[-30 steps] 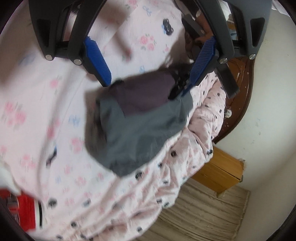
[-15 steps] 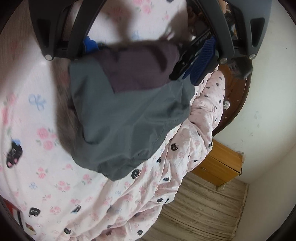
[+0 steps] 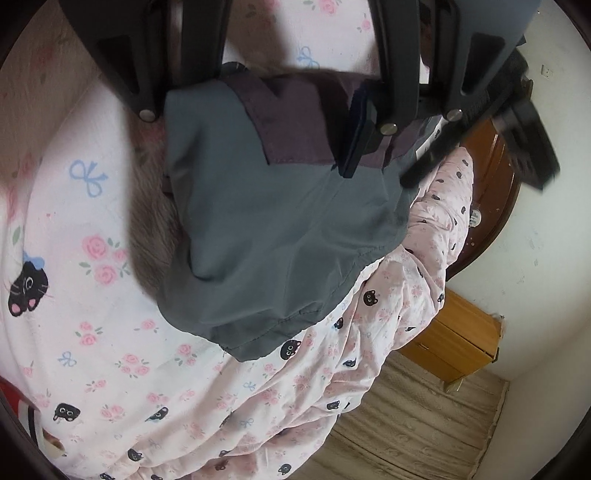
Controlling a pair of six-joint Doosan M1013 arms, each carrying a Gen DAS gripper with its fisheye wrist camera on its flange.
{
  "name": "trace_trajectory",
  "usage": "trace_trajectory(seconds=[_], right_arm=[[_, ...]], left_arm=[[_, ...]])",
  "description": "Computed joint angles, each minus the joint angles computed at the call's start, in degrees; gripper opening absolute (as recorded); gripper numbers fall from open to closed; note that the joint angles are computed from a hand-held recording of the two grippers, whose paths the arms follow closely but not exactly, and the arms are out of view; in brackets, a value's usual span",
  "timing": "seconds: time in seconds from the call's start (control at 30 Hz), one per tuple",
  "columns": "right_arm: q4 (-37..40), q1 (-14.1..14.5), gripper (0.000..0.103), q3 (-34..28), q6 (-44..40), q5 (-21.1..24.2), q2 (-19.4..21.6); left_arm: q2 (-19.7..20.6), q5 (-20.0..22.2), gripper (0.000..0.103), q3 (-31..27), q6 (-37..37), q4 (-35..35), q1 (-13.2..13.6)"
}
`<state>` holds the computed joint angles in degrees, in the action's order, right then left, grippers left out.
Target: Fold clothes
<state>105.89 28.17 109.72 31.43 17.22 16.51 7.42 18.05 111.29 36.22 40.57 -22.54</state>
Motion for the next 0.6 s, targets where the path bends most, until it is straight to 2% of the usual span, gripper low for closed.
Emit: trace_trajectory(seconds=[0.1, 0.3, 0.43, 0.53, 0.6], right_arm=[[-1.1, -0.2, 0.043, 0.0, 0.6, 0.4, 0.0], [-1.8, -0.3, 0.043, 0.0, 0.2, 1.0, 0.0], [-1.1, -0.1, 0.043, -0.2, -0.5, 0.7, 0.0], [-1.2, 0.1, 0.043, -0.4, -0.7, 0.2, 0.0], [-1.4, 0.1, 0.043, -0.4, -0.5, 0.2, -0.1]], left_arm=[[2.8, 4.4, 0.067, -3.0, 8.6, -8.5, 0.6], [4.7, 6.0, 0.067, -3.7, 5.2, -2.3, -0.3], [3.8, 4.2, 0.067, -2.8, 3.7, -1.5, 0.0], [2.9, 3.2, 0.067, -2.5, -1.4, 3.5, -0.2], [3.3, 3.5, 0.067, -3.4, -0.7, 1.9, 0.2]])
